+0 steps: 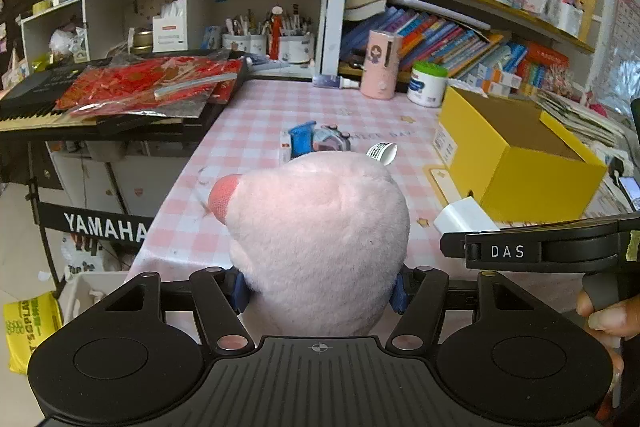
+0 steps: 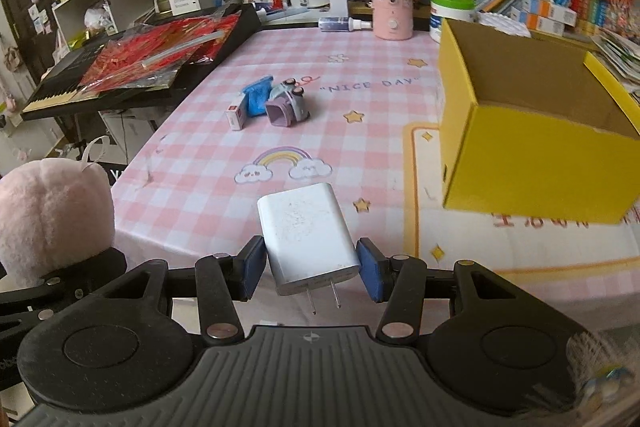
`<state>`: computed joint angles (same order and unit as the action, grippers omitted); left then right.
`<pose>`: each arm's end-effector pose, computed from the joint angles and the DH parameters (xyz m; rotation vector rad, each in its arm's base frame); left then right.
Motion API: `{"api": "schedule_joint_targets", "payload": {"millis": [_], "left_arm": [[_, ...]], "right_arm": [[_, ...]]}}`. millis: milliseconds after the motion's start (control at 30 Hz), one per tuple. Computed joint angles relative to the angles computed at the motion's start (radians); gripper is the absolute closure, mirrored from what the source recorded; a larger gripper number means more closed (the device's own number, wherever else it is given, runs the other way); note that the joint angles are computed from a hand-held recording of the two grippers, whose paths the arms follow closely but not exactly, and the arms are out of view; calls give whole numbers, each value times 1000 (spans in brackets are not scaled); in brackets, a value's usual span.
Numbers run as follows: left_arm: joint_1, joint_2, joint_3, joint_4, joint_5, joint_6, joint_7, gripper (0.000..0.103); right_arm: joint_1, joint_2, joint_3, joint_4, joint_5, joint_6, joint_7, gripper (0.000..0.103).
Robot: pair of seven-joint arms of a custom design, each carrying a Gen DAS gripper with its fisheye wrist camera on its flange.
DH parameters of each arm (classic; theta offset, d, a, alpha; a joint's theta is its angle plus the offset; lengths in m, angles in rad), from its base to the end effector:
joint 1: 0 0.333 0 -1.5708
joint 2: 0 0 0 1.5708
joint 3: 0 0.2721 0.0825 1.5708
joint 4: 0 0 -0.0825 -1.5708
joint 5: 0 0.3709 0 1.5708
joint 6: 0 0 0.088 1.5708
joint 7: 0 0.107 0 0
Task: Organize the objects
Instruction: 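Carry the pig in the left tool and plug in the right tool toward the yellow box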
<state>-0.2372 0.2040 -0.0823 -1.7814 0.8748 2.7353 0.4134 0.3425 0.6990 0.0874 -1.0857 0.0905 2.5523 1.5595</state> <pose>0.5997 -0.2259 0.4788 -1.8065 1.5353 -0.8471 0.6968 0.2923 0.4753 -1.9622 1.3827 -0.3999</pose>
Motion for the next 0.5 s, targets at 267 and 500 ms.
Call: {"api": "schedule_joint_targets", "payload": {"millis": [267,500], "left_arm": [[1,-59,-26,-81,9,12,7,41],[5,-72,-47,-107,-2,42,38,41]], "right_arm": [[-11,-172,5,-290,12,119,31,56],[-17,-277,-6,-457,1,185,76,56]]}}
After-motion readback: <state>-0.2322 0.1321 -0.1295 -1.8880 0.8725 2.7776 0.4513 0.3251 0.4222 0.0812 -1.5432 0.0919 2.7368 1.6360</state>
